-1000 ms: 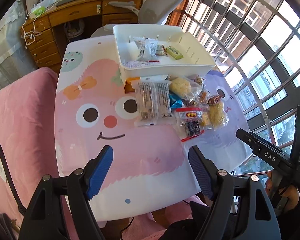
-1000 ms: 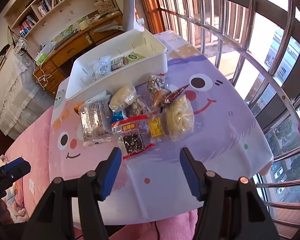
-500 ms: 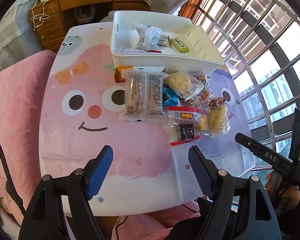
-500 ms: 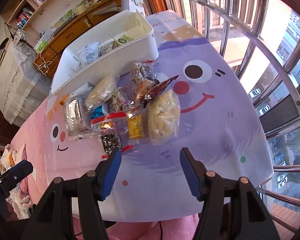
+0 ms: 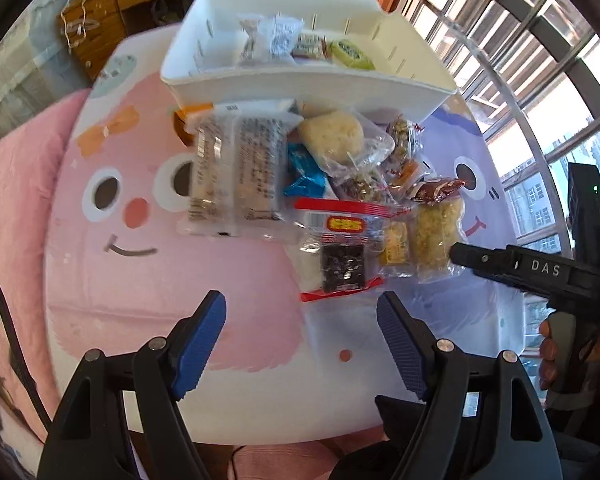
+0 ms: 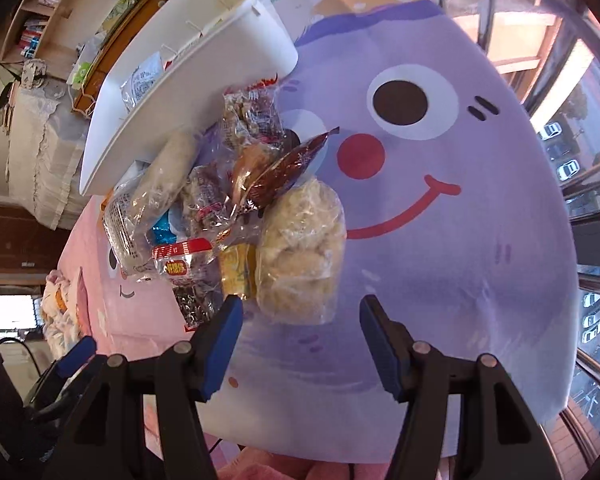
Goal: Organize snacks
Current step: 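Grasp the red-lidded snack tub with the left tool while the right tool grasps the clear puffed-snack bag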
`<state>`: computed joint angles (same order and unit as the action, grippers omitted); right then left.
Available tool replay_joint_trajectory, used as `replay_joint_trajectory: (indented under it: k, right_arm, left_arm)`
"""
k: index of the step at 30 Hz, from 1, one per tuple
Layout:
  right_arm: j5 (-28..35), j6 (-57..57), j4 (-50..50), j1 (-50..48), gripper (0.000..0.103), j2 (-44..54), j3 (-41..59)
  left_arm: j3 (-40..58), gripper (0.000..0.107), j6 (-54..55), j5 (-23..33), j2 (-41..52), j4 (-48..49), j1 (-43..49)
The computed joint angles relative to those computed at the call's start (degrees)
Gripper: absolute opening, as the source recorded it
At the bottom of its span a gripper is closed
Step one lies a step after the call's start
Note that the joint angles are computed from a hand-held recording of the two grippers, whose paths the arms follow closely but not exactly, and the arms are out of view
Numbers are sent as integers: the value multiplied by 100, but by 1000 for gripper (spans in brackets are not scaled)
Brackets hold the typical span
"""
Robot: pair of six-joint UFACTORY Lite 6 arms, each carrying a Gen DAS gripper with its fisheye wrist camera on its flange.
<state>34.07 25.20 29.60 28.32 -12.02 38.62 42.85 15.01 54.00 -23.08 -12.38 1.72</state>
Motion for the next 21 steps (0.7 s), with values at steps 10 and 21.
replay_joint_trajectory:
  k: [10, 21]
  right_arm:
    - [242, -2429, 1555, -768, 61, 910, 138]
    - [459, -3308, 1757, -997, 61, 1367, 548]
  left_arm:
    - [160, 77, -1325, -954, 1590, 325, -1145]
    - [639, 77, -2085, -1345, 3013, 543, -1825]
